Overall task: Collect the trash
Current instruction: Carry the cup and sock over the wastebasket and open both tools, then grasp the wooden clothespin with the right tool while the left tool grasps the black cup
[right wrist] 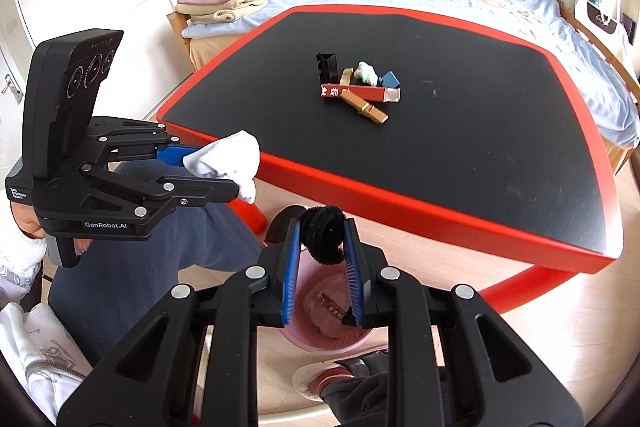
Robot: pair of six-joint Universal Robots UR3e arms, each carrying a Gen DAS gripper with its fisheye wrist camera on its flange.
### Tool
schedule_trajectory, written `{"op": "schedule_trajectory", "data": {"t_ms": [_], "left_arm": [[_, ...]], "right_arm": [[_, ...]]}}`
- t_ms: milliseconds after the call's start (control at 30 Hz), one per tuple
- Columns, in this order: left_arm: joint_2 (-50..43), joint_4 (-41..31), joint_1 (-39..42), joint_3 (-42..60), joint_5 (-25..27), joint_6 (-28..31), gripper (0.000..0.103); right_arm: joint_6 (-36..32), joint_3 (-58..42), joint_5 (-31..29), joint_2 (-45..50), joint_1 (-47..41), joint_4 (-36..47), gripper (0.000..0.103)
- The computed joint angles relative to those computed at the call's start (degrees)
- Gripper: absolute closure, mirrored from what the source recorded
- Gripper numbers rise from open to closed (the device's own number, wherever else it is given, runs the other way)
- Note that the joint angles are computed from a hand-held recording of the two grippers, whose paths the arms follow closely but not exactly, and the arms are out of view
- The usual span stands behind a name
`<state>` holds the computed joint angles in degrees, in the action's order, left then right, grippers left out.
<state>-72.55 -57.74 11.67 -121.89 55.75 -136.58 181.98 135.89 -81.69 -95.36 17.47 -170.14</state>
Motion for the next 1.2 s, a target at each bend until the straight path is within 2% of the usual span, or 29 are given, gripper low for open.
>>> {"op": "schedule_trajectory", "data": {"t_ms": [367, 433, 500, 533, 567, 600, 633, 667, 833, 1200], "left_arm": [[1.8, -2.2, -0.6, -0.3, 0.3, 0.3, 0.068], [1.6, -2.8, -0.7, 0.1, 0.3, 0.4, 0.066], [1.4, -3.7, -0.7, 0.4, 0.2, 0.7, 0.058], [1.2, -3.8, -0.7, 0.5, 0.4, 0.6, 0.054], [1.0, -3.8, -0.7, 0.6, 0.4, 0.6, 0.044], [0.7, -3.1, -0.6, 0.4, 0.4, 0.0, 0.029], [0.7, -2.3, -0.3, 0.0, 0.2, -0.4, 0.022], [0.8, -1.7, 0.1, -0.3, -0.1, -1.0, 0.016], [0.5, -0.6, 1.0, -0.2, -0.1, -2.7, 0.008], [0.0, 0.5, 1.4, -0.1, 1.6, -4.4, 0.008]], "right_arm": [[0.3, 1.4, 1.2, -0.9, 0.1, 0.4, 0.082], [0.1, 1.4, 1.8, -1.1, -0.2, 0.6, 0.081], [-0.3, 1.1, 2.1, -0.8, -0.5, 1.2, 0.079], [-0.5, 0.8, 1.9, -0.8, -0.3, 1.7, 0.070], [-0.5, 0.7, 1.3, -0.7, -0.2, 2.0, 0.049], [-0.4, 0.8, 0.9, -0.7, -0.2, 1.9, 0.037], [-0.2, 1.1, 0.6, -0.7, -0.2, 1.3, 0.023], [0.1, 1.6, 0.7, -0.9, -0.6, 0.7, 0.016], [0.5, 1.4, 0.8, -0.4, -1.1, 1.5, 0.008], [0.9, 1.9, 1.4, 0.0, -1.3, 1.1, 0.005]]}}
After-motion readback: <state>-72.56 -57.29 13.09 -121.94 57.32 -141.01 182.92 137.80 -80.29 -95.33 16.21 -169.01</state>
